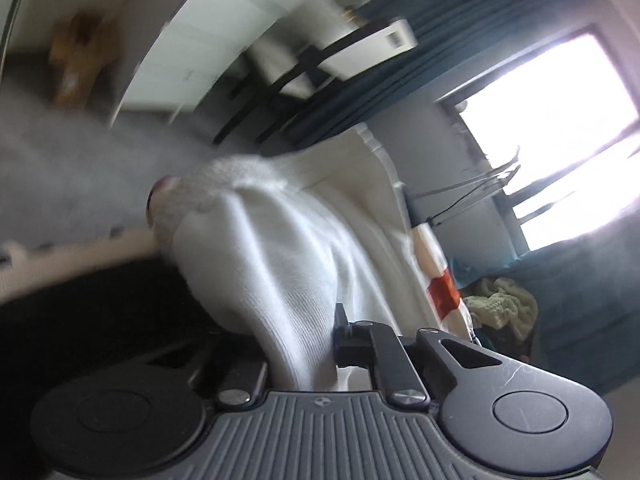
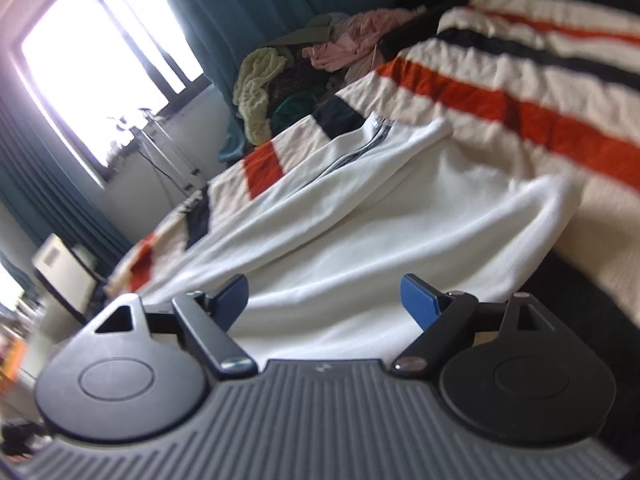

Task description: Fold clothes

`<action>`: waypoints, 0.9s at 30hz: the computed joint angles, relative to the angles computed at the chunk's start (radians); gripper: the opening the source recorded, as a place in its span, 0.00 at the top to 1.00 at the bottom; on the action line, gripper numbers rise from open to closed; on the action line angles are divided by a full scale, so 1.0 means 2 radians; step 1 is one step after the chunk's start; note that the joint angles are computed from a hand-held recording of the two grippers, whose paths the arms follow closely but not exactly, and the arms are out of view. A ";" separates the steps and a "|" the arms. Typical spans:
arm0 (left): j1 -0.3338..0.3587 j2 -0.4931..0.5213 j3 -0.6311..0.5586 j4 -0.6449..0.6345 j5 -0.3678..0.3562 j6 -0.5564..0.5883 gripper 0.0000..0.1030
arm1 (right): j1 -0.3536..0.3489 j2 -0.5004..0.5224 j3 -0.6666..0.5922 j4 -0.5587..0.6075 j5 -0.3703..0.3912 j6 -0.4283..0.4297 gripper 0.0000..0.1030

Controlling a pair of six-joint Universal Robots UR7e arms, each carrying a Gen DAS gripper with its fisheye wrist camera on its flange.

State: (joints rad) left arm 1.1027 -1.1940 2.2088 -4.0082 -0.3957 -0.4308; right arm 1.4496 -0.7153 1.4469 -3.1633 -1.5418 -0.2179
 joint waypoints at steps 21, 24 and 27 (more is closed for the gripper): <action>-0.018 0.033 -0.063 -0.038 0.053 0.087 0.93 | -0.086 -0.004 -0.042 0.053 0.028 0.434 0.32; -0.011 0.035 -0.068 -0.031 0.050 0.080 0.94 | -0.079 0.013 -0.075 0.081 0.006 0.422 0.33; -0.004 0.047 -0.085 -0.037 0.055 0.101 0.94 | -0.069 0.034 -0.111 0.097 -0.029 0.409 0.49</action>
